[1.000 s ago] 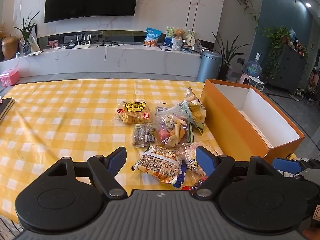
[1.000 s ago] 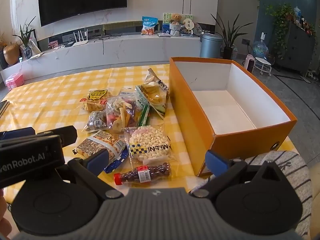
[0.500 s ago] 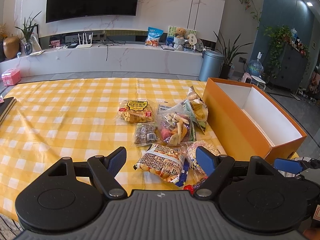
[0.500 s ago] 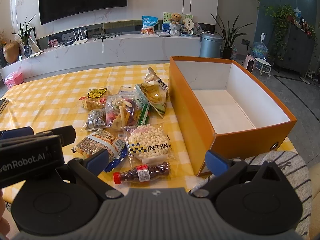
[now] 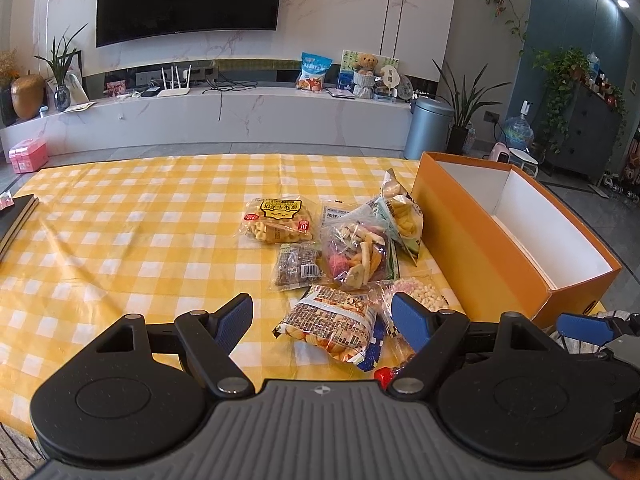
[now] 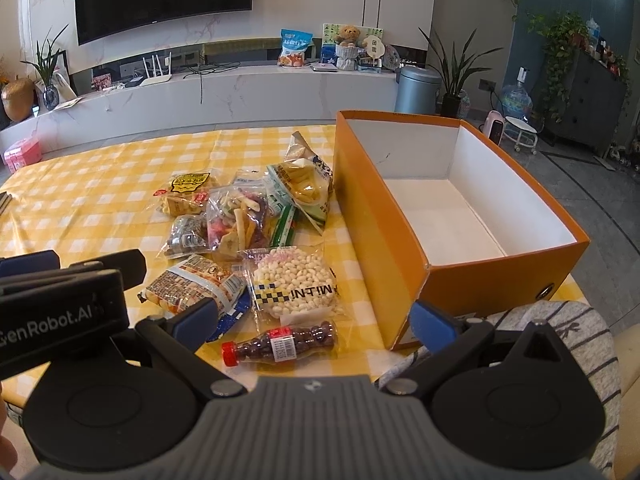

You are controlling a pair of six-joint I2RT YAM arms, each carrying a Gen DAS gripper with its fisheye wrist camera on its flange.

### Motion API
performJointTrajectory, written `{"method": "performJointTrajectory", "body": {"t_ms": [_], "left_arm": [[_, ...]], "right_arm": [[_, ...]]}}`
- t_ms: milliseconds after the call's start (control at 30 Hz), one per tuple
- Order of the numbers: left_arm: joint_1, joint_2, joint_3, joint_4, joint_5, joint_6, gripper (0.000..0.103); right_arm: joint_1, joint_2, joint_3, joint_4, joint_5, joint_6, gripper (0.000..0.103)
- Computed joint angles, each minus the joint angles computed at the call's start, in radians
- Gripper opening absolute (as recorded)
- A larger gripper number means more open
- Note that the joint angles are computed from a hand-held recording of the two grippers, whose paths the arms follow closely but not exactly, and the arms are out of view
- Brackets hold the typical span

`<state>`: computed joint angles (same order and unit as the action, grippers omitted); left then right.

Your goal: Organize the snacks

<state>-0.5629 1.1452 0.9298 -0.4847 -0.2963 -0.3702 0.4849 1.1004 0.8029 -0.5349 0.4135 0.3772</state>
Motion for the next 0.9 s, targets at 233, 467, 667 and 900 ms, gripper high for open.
{"method": "performJointTrajectory", "body": {"t_ms": [233, 467, 667, 900], "left_arm": [[0.003, 0.005, -0.003, 0.002, 0.000, 0.004, 0.093], [0.004, 0.005, -0.005, 0.000, 0.006, 0.000, 0.093], [0.003, 0.009, -0.004, -0.002, 0.011, -0.008, 0.093], [0.006, 0.012, -0.005, -0.005, 0.019, -0.008, 0.093]], "right_arm": [[0.005, 0.015, 0.003, 0.002, 0.006, 0.000, 0.100], [0.002, 0.013, 0.004, -0.001, 0.002, -0.001, 0.100], [0.001, 0.014, 0.003, -0.001, 0.001, 0.000, 0.100], [0.005, 0.023, 0.001, 0.005, -0.009, -0.001, 0.100]]}}
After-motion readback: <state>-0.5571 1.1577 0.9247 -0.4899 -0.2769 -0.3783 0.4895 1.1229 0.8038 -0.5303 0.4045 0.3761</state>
